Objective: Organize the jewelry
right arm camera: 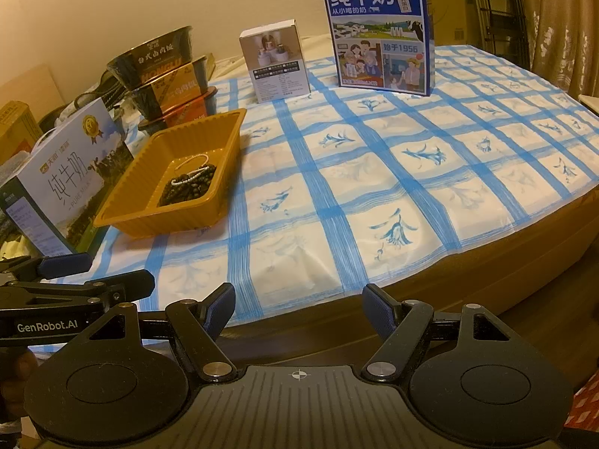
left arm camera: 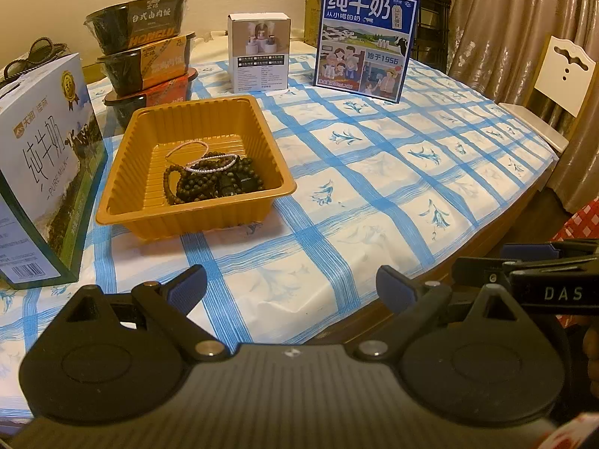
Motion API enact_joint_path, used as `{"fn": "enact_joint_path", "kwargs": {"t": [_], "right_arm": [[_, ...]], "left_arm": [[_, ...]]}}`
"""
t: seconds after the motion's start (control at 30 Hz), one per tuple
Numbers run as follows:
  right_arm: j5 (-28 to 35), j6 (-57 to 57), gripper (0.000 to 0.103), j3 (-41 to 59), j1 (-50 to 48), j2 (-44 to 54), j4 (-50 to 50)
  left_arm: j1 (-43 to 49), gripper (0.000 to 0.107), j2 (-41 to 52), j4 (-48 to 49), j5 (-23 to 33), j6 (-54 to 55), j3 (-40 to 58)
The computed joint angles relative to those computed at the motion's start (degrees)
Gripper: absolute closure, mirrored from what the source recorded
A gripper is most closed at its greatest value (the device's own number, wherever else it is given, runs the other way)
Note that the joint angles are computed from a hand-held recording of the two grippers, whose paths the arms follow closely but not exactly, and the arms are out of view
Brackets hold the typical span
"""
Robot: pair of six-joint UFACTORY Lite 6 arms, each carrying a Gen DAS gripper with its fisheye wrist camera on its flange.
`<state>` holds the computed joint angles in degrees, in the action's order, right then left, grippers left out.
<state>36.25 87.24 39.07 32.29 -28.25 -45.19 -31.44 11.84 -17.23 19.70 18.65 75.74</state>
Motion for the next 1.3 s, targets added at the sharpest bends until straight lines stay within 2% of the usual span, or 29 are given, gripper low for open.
{"fn": "enact_joint_path", "kwargs": {"t": [1.3], "right_arm": [[0.11, -0.53, 0.029, -0.1, -0.25, -0.45, 0.13]], "left_arm": [[-0.14, 0.011, -0.02, -0.37, -0.39, 0.34, 0.06]]}}
